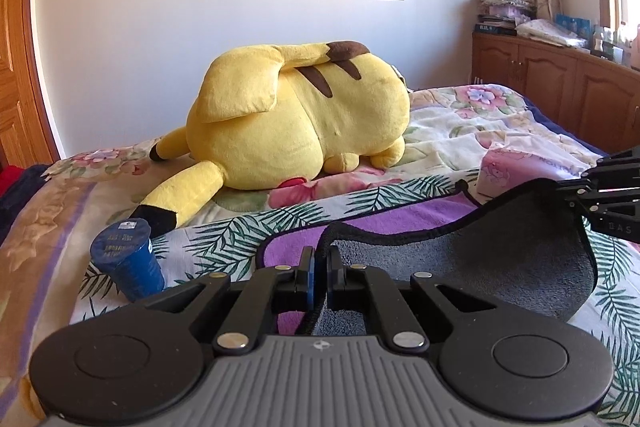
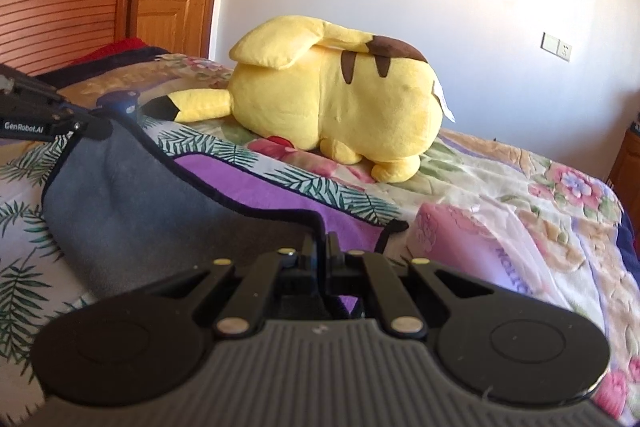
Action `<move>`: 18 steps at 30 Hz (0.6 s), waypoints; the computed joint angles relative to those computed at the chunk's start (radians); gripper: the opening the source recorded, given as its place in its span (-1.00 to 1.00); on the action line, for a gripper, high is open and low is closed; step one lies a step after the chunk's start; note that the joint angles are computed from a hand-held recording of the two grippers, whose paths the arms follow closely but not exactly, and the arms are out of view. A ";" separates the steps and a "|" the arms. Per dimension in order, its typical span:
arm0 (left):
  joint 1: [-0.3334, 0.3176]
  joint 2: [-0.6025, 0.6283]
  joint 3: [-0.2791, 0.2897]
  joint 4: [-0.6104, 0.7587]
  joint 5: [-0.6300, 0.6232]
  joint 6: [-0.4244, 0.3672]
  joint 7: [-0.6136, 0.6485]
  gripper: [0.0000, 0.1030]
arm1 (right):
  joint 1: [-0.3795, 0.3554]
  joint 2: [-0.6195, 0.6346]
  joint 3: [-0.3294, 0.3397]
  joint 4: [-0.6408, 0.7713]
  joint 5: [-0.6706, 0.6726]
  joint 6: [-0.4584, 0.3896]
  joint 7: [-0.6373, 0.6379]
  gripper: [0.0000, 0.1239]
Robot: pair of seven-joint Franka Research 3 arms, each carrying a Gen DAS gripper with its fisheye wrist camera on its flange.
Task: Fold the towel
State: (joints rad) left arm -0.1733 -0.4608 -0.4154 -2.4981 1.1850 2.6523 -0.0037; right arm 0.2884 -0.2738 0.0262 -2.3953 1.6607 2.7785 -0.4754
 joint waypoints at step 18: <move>0.033 0.083 0.035 0.083 0.046 -0.004 0.035 -1.00 | 0.008 0.138 0.022 0.156 0.010 0.063 -0.071 -0.94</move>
